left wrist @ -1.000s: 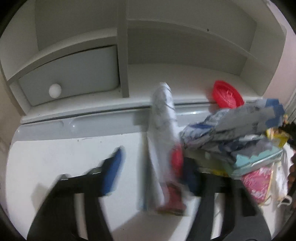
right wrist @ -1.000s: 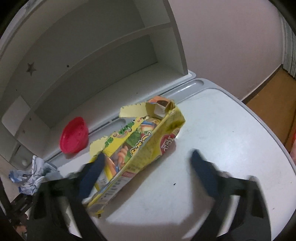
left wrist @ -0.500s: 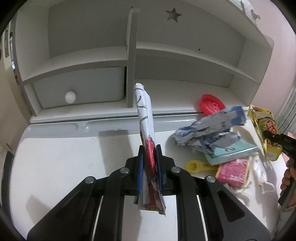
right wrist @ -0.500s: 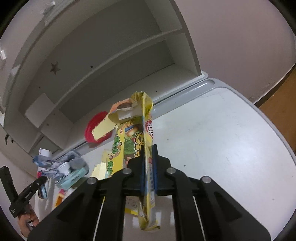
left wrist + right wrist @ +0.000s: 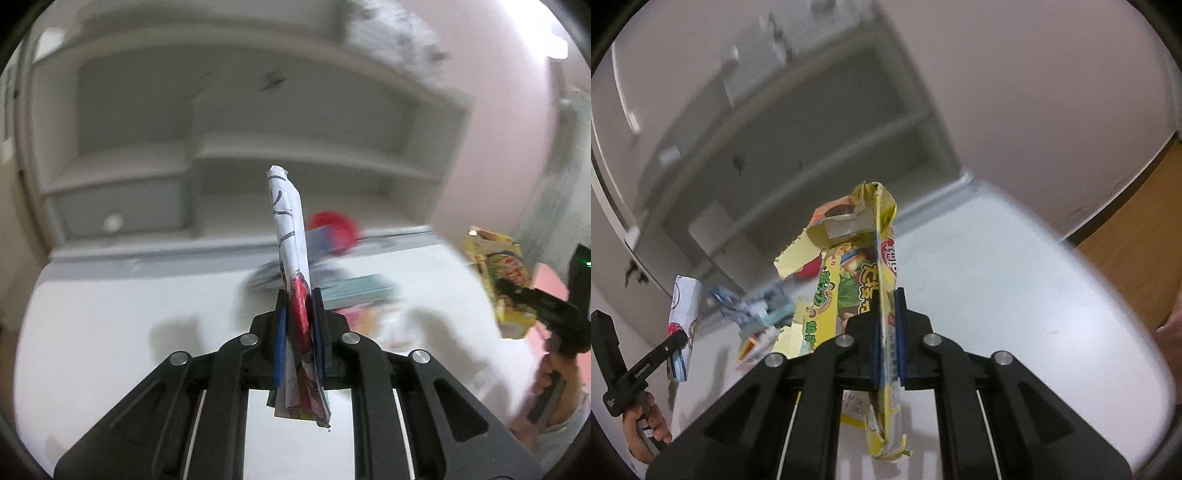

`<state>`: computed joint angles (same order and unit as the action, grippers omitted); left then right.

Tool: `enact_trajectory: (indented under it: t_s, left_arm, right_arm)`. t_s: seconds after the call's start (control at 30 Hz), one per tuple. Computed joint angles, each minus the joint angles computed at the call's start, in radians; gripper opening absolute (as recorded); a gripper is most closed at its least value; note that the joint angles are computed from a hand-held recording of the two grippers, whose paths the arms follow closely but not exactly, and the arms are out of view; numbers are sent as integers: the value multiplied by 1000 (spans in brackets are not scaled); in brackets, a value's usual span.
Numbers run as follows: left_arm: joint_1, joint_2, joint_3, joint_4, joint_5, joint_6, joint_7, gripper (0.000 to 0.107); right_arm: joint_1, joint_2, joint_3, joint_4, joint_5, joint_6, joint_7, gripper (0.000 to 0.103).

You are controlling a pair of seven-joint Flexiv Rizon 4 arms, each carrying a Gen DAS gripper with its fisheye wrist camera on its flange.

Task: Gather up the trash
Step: 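Carry strip and snack box over the black bin and open both grippers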

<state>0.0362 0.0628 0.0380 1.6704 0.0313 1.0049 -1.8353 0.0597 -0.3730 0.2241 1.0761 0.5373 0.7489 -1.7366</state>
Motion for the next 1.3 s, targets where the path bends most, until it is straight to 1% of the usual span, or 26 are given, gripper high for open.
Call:
enact_trajectory:
  t_s: [0.1,0.2,0.23,0.27,0.3,0.33,0.37,0.4,0.47,0.53,0.57,0.63,0.67,0.7,0.73,0.8,0.83,0.9,0.97,1.0,1.03,1.13,1.17,1.23,1.27,1.3]
  left_arm:
    - [-60,-40,-52,-44,-91,45,106,11]
    - [-144,-125,-124,-123,-171,47,231,11]
    - [-171,-154,-146,-146,-209,40,279,11]
    - [-206,-199,-188,-176,-269,27,350,11]
    - [-230,-223,-204,-191,-296,17,388,11]
    - [-257,-250,-223,-209,-318,2,427,11]
    - [-285,-286,-249,-229,-347,-23,469,11]
    - [-309,-318,-267,-247,-370,-52,497,11]
    - [-354,-379,-285,-274,-399,-108,522,11]
    - [-394,-444,-281,-296,-401,-159,512,11]
    - [-416,-494,-268,-313,-388,-188,469,11]
    - [-432,-615,-255,-355,-420,-283,357,11]
    - [-440,-654,-244,-378,-407,-317,321,11]
    - [-447,-694,-235,-391,-397,-336,293,11]
    - [-454,-725,-224,-407,-384,-352,264,11]
    - [-460,-777,-216,-428,-368,-379,229,11]
    - [-467,-795,-206,-442,-346,-407,215,11]
    - [-460,-818,-217,-466,-351,-435,210,11]
    - [-460,-829,-230,-478,-359,-421,219,11]
    - [-454,-830,-237,-480,-363,-421,224,11]
    - [-455,-816,-237,-450,-370,-415,227,11]
    - [-444,-810,-243,-437,-384,-420,235,12]
    - [-442,-810,-244,-439,-387,-427,238,14]
    - [-444,-818,-236,-447,-381,-442,233,31]
    - [-449,-816,-229,-445,-371,-442,227,61]
    - [-451,-809,-226,-434,-365,-426,230,80]
  right_arm:
    - [-68,78,-17,64,51,65,-19,8]
    - [-131,155,-68,147,62,123,-29,8]
    - [-139,176,-91,182,36,150,-18,8]
    - [-139,199,-119,233,-24,194,3,8]
    - [-142,224,-152,297,-106,240,32,8]
    - [-152,237,-172,336,-150,254,51,8]
    - [-171,247,-189,365,-170,248,59,8]
    - [-194,250,-208,391,-184,220,65,8]
    - [-235,232,-238,422,-205,129,62,8]
    - [-261,193,-252,434,-227,42,65,8]
    - [-272,165,-255,437,-233,-6,68,8]
    - [-296,91,-253,435,-219,-93,89,8]
    - [-307,55,-249,427,-210,-135,102,8]
    - [-319,13,-240,403,-204,-209,103,8]
    - [-327,-7,-230,395,-203,-239,95,8]
    - [-323,-38,-222,392,-230,-259,104,8]
    - [-330,-51,-217,380,-221,-273,113,8]
    - [-332,-65,-210,378,-231,-285,121,8]
    - [-332,-78,-204,378,-247,-292,107,8]
    - [-340,-91,-201,359,-243,-320,100,8]
    - [-341,-96,-200,354,-246,-330,100,8]
    - [-329,-91,-196,374,-261,-323,117,8]
    - [-330,-90,-196,375,-259,-324,121,8]
    - [-336,-91,-194,372,-251,-334,127,8]
    - [-336,-93,-192,371,-247,-342,130,10]
    - [-338,-95,-191,368,-242,-356,135,20]
